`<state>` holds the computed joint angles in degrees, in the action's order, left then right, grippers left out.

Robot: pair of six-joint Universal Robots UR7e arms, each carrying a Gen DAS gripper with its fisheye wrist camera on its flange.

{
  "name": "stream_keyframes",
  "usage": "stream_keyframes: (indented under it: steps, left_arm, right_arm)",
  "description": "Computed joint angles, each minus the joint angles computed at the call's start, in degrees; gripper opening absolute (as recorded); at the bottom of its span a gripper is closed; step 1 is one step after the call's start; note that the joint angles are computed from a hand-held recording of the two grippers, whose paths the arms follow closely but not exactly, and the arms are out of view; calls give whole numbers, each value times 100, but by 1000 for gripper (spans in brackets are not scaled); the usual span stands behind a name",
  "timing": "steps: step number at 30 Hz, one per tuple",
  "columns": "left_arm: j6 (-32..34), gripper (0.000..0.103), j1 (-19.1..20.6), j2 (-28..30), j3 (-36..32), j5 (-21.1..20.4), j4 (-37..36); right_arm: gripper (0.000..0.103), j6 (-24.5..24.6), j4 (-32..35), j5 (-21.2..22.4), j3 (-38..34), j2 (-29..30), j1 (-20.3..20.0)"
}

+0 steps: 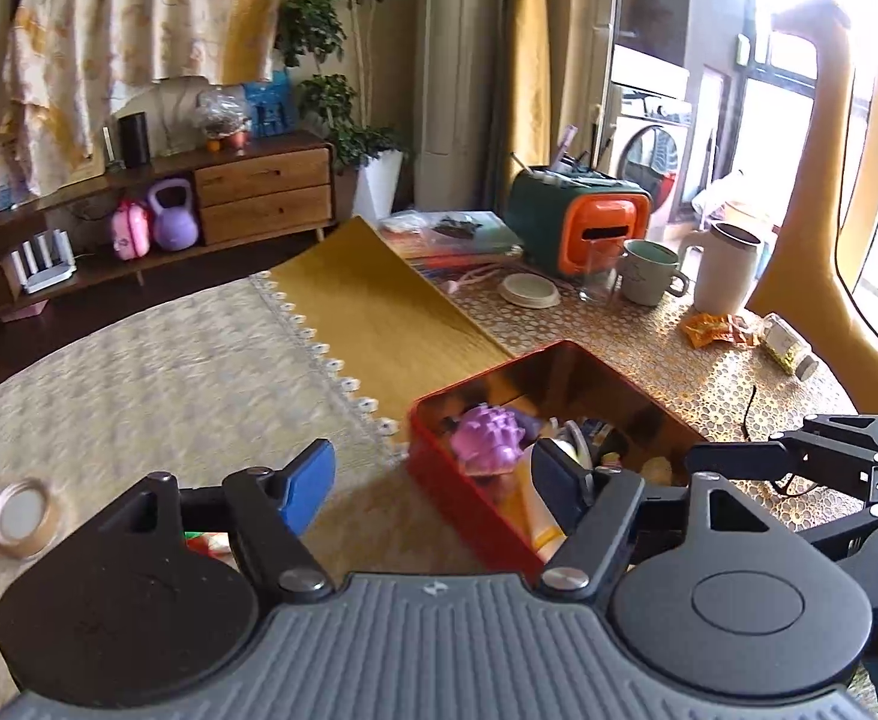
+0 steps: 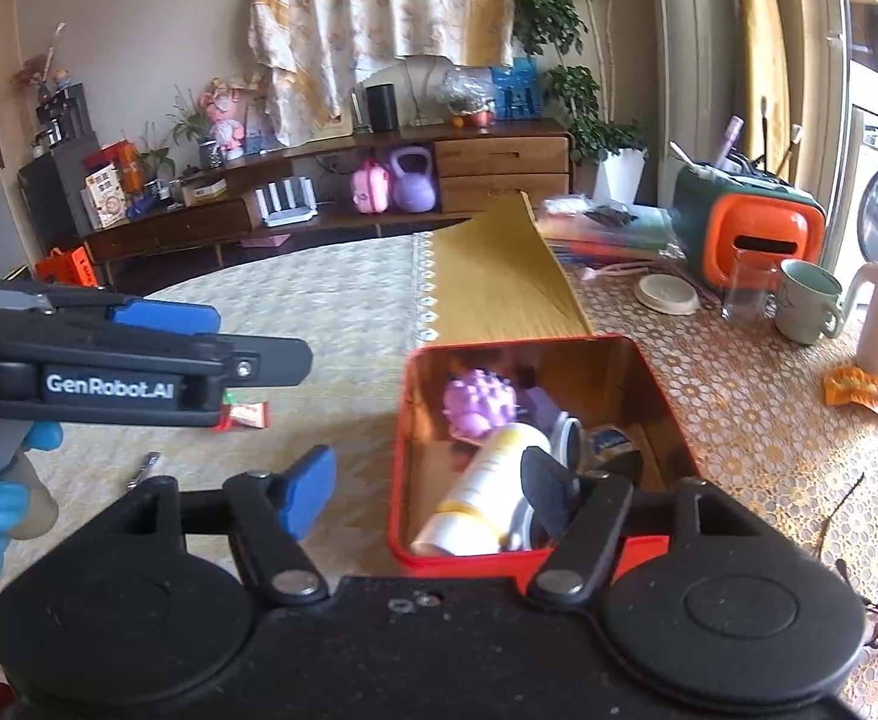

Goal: Organize rigid objects
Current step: 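Move both tools back toward the nail clipper and candy packet on the bed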

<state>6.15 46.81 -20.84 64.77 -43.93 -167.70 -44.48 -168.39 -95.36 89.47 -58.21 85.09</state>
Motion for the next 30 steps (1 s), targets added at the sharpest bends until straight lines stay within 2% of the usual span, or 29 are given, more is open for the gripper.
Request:
stream_keyframes:
  steps: [3, 7, 10, 12, 17, 20, 24, 30]
  left_arm:
    - [-71, 72, -3, -235, 384, 99, -192]
    - [-185, 72, -11, -551, 909, 251, -423]
    - [-183, 81, -27, -737, 1265, 488, -636]
    - [-192, 81, -24, -861, 1491, 576, -769]
    - [-428, 81, 22, -1122, 1878, 731, -859]
    - [-582, 87, 61, -1251, 2086, 792, -926]
    - [-806, 87, 120, -1392, 2310, 854, -932]
    - [-1014, 87, 165, -1477, 2733, 1221, -1346]
  right_arm:
    - [71, -48, 7, 14, 91, -8, 68]
    - [80, -132, -10, 61, 206, 3, 163]
    - [85, -184, 13, 96, 258, 28, 226]
    - [86, -221, 48, 104, 283, 45, 264]
    - [89, -235, 187, 117, 294, 92, 336]
    - [93, -302, 160, 169, 372, 84, 354]
    - [103, -317, 103, 273, 421, 111, 360]
    - [103, -342, 81, 294, 446, 193, 362]
